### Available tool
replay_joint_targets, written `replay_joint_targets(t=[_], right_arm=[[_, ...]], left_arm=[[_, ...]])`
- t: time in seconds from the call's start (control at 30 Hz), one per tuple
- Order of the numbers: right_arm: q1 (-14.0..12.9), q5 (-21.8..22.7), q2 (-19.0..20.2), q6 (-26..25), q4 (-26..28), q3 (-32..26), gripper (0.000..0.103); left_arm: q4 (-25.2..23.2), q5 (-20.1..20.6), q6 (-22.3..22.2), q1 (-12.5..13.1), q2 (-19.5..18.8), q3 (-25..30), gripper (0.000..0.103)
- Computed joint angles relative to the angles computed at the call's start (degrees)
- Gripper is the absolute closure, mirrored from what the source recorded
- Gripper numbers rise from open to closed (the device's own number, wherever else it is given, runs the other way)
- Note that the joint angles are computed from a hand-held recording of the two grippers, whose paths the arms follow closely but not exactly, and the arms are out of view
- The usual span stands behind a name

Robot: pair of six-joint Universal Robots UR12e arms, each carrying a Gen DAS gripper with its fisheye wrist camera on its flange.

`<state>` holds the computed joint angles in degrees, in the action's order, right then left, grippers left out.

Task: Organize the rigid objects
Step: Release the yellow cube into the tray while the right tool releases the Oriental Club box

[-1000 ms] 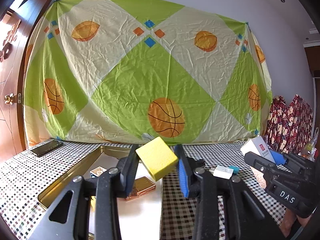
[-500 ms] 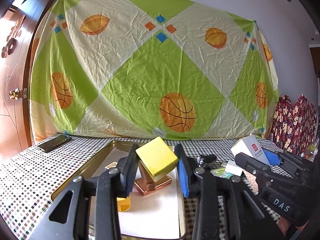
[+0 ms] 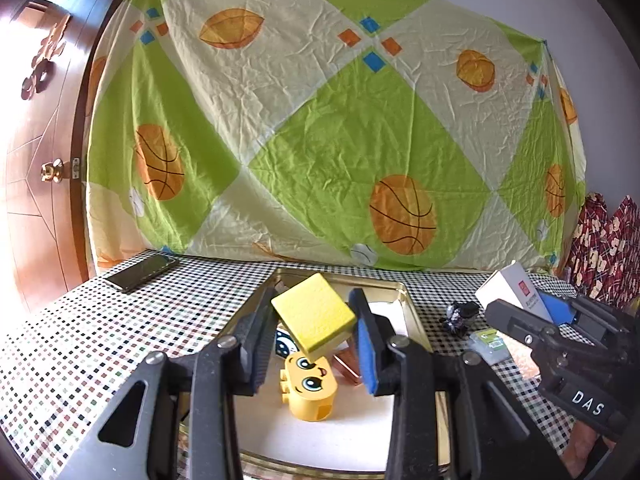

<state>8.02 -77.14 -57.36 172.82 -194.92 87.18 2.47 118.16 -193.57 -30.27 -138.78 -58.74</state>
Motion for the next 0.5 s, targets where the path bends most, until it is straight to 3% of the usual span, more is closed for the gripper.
replay_joint_targets(t=[0.23,0.5], right_arm=[[0.9,2.1,1.3,-0.8,6.4,-3.7,0.059],[1.7,6.3,3.4,-0.3,17.4,-9.1,0.059]], left_arm=[[-2.6,-0.8,-0.9,1.2,1.1,-1.0,0.068],[-10.9,-3.2,-2.2,2.8,1.1,0.8,0.068]])
